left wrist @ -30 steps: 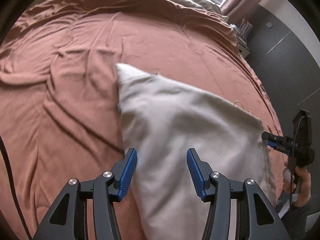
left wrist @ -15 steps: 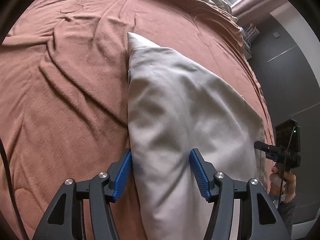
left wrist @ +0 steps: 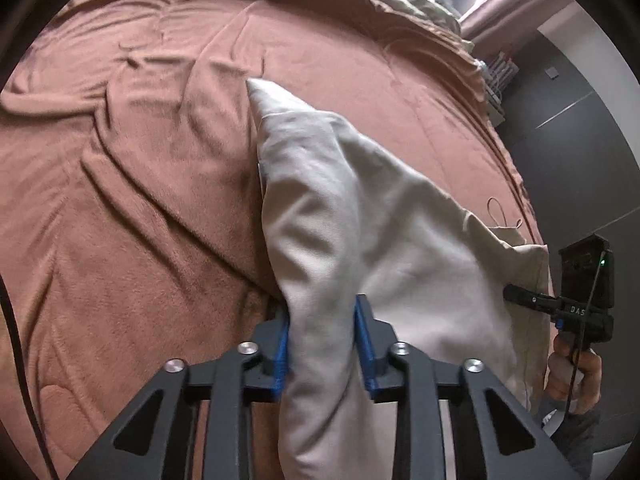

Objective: Fold large clothes
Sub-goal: 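Lift the folded beige fabric off the sheet with both tools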

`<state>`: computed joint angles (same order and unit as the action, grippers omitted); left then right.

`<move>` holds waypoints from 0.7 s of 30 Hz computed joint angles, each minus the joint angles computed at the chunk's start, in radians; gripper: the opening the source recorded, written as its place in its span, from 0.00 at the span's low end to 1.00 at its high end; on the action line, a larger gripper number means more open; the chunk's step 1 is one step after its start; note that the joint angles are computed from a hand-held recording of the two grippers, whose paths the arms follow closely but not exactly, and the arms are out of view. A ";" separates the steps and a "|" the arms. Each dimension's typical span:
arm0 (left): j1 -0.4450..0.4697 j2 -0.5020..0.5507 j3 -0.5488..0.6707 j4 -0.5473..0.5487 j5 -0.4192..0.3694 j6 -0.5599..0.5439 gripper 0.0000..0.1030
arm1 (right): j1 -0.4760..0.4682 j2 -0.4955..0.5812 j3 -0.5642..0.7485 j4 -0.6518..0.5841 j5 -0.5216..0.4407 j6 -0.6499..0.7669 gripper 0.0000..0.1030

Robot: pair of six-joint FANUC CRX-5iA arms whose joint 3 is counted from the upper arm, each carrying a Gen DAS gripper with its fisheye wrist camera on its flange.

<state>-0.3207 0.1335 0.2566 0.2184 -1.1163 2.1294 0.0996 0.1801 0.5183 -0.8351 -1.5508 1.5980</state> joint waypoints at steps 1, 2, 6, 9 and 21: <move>-0.003 -0.007 0.005 -0.003 0.001 0.000 0.23 | 0.005 -0.020 -0.013 0.004 0.008 0.005 0.10; -0.004 -0.013 0.008 -0.006 0.001 -0.002 0.21 | 0.004 -0.038 -0.022 0.006 0.014 0.008 0.09; -0.027 -0.031 0.060 -0.051 -0.026 0.014 0.19 | 0.008 -0.136 -0.094 0.007 0.058 0.023 0.09; -0.048 -0.050 0.097 -0.080 -0.040 0.027 0.18 | -0.012 -0.204 -0.140 -0.006 0.076 0.036 0.09; -0.226 0.019 0.440 -0.260 -0.153 0.129 0.16 | -0.280 -0.439 -0.238 -0.154 0.007 0.142 0.08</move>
